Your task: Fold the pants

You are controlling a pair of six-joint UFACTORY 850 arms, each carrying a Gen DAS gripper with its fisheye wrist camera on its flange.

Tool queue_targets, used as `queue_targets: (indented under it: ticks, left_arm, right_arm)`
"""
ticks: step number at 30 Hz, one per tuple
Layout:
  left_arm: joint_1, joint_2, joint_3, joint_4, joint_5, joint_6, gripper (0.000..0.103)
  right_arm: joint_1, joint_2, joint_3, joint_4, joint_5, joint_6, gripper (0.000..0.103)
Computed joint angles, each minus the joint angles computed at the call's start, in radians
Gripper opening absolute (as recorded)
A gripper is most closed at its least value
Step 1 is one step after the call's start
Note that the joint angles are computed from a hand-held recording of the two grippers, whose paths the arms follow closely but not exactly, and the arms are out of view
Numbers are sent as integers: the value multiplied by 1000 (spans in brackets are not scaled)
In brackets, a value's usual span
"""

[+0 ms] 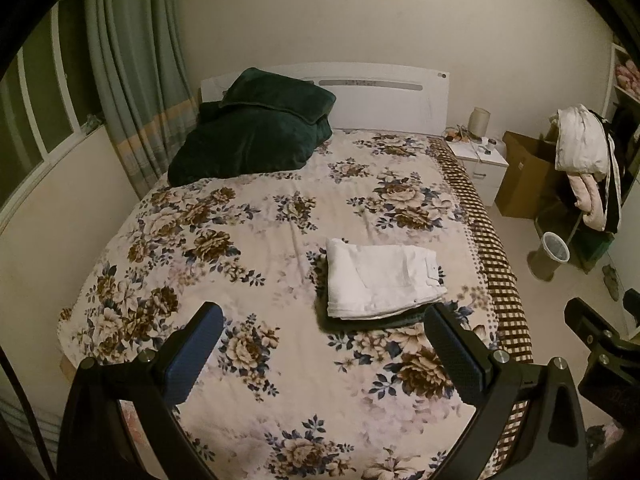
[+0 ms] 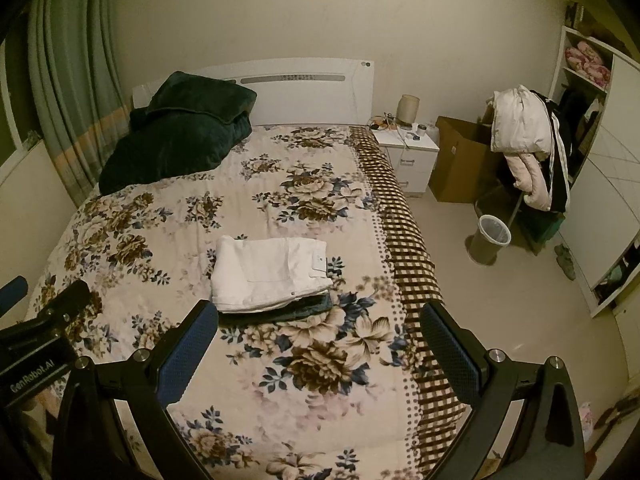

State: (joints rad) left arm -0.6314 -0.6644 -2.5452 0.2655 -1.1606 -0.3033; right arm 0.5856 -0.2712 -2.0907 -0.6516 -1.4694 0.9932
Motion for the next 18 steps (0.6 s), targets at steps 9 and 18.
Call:
queue_targets:
  ticks: [9,18]
  left_arm:
    - [0,-15,-23,-5,-13,14,103]
    - [0,7,18,4,4,5,103]
  right_arm:
    - [5,31,61,9,23,34,103]
    - [9,32,63,6,31,32,103]
